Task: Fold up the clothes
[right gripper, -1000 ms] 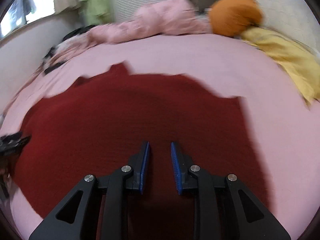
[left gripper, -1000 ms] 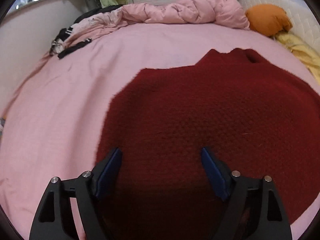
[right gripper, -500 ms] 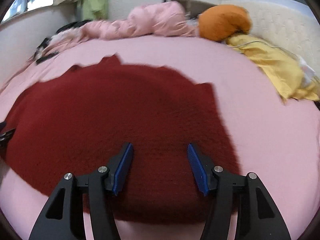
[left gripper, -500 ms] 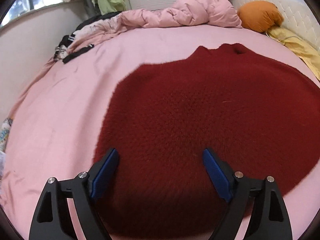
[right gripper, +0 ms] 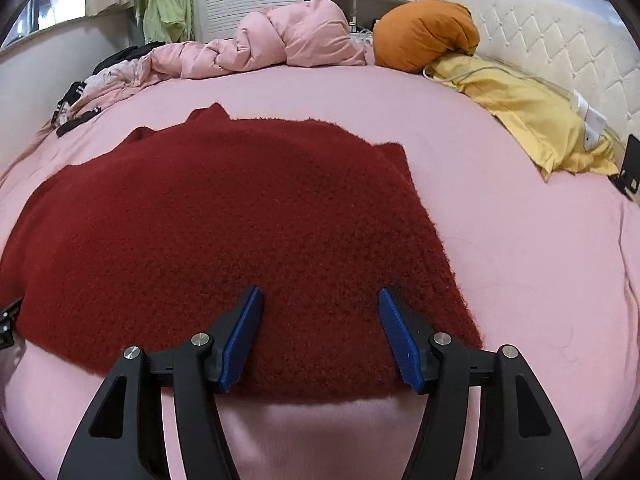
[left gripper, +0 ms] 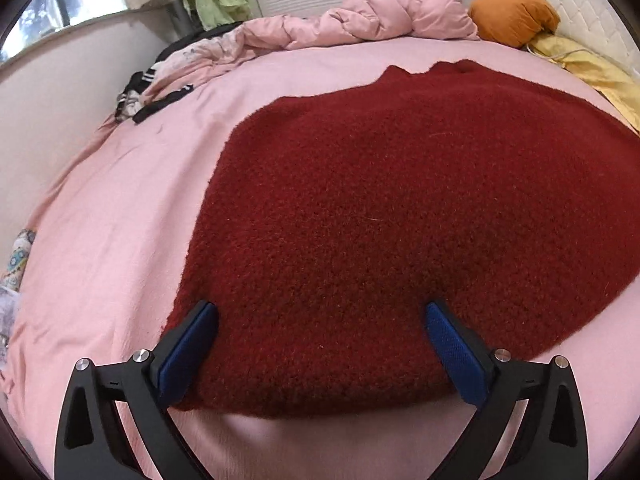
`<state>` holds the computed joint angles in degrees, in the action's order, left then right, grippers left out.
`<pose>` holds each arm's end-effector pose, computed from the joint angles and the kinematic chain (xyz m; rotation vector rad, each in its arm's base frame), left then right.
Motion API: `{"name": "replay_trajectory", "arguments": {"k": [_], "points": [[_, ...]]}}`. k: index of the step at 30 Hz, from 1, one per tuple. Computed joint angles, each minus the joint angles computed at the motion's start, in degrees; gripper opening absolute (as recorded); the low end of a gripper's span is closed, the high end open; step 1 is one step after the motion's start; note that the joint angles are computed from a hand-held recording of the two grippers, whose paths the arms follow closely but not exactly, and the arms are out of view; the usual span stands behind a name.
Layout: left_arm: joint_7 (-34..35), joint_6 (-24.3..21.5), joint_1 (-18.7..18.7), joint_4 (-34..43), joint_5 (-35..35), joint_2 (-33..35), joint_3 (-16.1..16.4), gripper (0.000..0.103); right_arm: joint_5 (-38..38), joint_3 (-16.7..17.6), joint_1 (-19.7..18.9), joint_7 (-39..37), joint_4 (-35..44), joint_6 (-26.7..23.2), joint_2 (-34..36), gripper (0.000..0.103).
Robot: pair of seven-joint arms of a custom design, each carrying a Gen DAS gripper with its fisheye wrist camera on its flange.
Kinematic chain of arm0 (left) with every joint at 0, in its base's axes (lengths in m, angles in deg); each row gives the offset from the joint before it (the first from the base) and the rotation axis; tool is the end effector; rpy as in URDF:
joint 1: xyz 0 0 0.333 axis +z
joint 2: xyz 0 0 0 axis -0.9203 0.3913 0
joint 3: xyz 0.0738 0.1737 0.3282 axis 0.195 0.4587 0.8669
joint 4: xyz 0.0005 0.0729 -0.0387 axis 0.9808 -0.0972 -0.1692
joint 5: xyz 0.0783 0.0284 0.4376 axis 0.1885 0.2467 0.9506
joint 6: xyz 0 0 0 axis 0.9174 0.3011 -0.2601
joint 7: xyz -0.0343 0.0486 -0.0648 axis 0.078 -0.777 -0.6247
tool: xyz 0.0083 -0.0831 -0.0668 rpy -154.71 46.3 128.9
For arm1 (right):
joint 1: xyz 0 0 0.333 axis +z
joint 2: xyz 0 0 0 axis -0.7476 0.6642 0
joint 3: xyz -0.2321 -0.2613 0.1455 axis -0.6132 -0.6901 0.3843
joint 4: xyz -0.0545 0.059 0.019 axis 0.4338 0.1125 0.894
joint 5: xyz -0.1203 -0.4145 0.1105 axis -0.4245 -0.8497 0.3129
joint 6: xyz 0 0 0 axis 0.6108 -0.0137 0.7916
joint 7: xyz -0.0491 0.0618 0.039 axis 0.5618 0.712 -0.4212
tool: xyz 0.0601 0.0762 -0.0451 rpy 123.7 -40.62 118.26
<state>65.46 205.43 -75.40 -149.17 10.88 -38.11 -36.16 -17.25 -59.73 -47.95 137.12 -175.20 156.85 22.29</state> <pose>0.4869 -0.2660 0.4729 -1.2778 2.1747 -0.6130 0.3380 0.1049 0.4830 -1.3619 2.2645 -0.9032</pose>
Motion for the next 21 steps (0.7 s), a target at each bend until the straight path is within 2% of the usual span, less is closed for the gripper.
{"name": "replay_trajectory", "arguments": {"k": [1, 3, 4, 6, 9, 11, 12, 13, 16, 17, 21], "points": [[-2.4, 2.1, 0.5, -0.6, 1.7, -1.4, -0.7, 0.095, -0.1, 0.1, -0.1, 0.2, 0.0, 0.0, -0.1, 0.062], [-7.9, 7.2, 2.5, -1.7, 5.7, -4.3, -3.1, 0.095, -0.3, 0.3, -0.4, 1.1, -0.2, 0.4, -0.6, 0.062], [-6.5, 7.9, 1.1, -1.4, 3.4, -4.3, -2.8, 0.095, -0.4, 0.5, -0.7, 1.8, -0.4, 0.8, -1.1, 0.062], [0.6, 8.0, -4.7, -0.6, -5.5, -3.7, 0.0, 0.096, -0.7, 0.7, -1.2, 2.5, -0.6, 1.3, -1.7, 0.062], [4.3, 4.5, -7.1, 2.6, -11.9, -0.1, -1.0, 0.096, -0.3, 0.5, -0.9, 2.5, -0.8, 0.6, -2.6, 0.062], [1.7, -1.9, -6.5, 4.7, -8.3, 2.8, -3.6, 0.096, 0.1, 0.2, -0.8, 2.5, -1.1, 0.7, -2.9, 0.062], [3.0, -6.2, -6.9, 5.8, -9.2, 4.5, -4.1, 0.098, 0.3, 0.1, -0.8, 2.5, -1.2, 0.9, -2.9, 0.062], [0.2, -7.3, -7.9, 6.1, -7.4, 5.2, -3.3, 0.102, 0.4, 0.0, -0.9, 2.4, -1.1, 1.0, -2.8, 0.062], [-4.4, -10.2, -9.5, 7.8, -5.0, 4.7, -2.7, 0.099, 0.5, 0.3, -1.1, 2.3, -1.2, 1.1, -2.7, 0.062], [-5.9, -10.2, -9.8, 8.2, -4.2, 4.3, -2.7, 0.097, 0.4, 0.5, -1.2, 2.5, -1.2, 1.2, -2.8, 0.062], [-14.1, -0.8, -9.2, 7.5, 1.3, 3.3, -2.9, 0.096, 0.4, 0.5, -1.8, 3.3, -1.5, 2.4, -3.0, 0.062]]}}
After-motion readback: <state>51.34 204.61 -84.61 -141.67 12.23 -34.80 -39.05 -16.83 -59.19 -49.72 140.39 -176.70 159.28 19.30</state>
